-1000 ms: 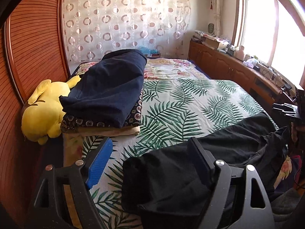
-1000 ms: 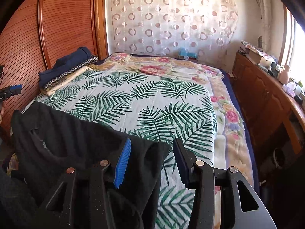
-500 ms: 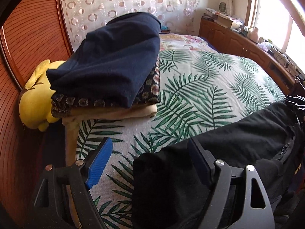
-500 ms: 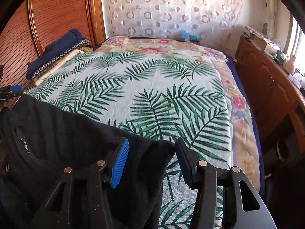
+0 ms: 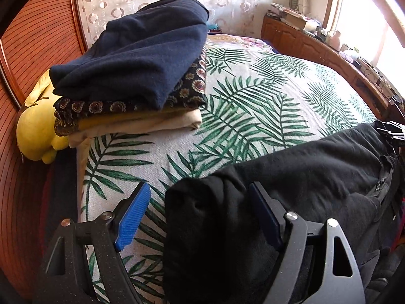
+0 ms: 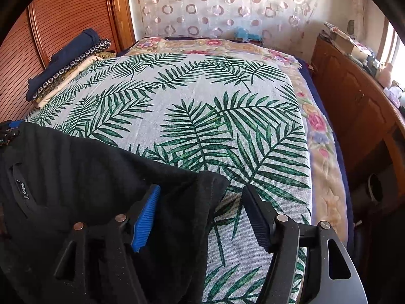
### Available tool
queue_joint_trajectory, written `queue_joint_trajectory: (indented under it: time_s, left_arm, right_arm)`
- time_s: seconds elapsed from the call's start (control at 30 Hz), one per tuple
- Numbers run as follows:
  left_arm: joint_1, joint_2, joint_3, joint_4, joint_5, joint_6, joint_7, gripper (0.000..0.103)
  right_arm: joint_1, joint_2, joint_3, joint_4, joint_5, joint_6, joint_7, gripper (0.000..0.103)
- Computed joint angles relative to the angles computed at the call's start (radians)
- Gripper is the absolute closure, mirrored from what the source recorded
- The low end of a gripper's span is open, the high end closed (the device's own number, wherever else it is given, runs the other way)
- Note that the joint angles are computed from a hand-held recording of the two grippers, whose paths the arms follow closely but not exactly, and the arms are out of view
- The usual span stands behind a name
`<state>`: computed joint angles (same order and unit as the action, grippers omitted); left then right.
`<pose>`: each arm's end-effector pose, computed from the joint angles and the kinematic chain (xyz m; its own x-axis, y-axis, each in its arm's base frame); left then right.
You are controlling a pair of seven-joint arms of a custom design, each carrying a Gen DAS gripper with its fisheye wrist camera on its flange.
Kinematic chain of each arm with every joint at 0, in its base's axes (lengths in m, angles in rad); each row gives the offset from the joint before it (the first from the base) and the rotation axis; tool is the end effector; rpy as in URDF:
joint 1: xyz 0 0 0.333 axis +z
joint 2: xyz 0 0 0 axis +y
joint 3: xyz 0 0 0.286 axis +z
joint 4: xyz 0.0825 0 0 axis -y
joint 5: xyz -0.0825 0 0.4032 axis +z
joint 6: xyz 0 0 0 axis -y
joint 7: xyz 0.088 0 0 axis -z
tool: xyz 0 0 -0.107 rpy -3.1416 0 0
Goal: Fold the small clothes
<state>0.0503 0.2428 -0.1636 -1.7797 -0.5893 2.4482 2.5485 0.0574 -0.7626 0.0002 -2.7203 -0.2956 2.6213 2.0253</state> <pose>0.6681 -0.0694 0.4300 -0.6580 -0.7503 0.0641 -0.6265 0.4981 -0.5995 0.4004 0.0298 0.4900 -0.1846 -0.9827 -0.0126 -0.7532 0.1497 -0.6406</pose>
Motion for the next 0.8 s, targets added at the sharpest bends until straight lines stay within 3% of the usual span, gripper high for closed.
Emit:
queue_joint_trajectory:
  time_s: [0.13, 0.23, 0.33, 0.43, 0.47, 0.6, 0.8]
  left_arm:
    - [0.008, -0.005, -0.004, -0.004, -0.023, -0.017, 0.028, 0.028]
    - [0.01, -0.012, -0.007, -0.006, -0.038, -0.038, 0.05, 0.042]
    - [0.01, -0.029, -0.008, -0.023, -0.051, -0.052, 0.094, 0.058]
    - [0.013, -0.039, -0.006, -0.025, -0.077, -0.097, 0.126, 0.084]
    - [0.013, -0.047, -0.005, -0.032, -0.085, -0.101, 0.136, 0.088]
    - [0.024, -0.134, 0.003, -0.092, -0.208, -0.133, 0.227, 0.09]
    - [0.021, -0.299, 0.074, -0.144, -0.428, -0.247, 0.353, 0.09]
  right_arm:
    - [0.028, 0.01, -0.011, 0.007, 0.02, -0.004, -0.038, 0.035]
    - [0.041, 0.014, -0.019, 0.013, 0.034, -0.013, -0.059, 0.035]
    - [0.053, 0.007, -0.03, 0.007, 0.045, -0.008, -0.088, 0.044]
    - [0.079, -0.014, -0.044, -0.008, 0.064, -0.002, -0.133, 0.075]
    - [0.109, -0.019, -0.07, -0.01, 0.111, -0.002, -0.175, 0.092]
    - [0.1, -0.09, -0.01, -0.048, 0.089, -0.004, -0.148, 0.093]
    - [0.08, -0.342, 0.081, -0.095, 0.03, -0.007, -0.054, 0.094]
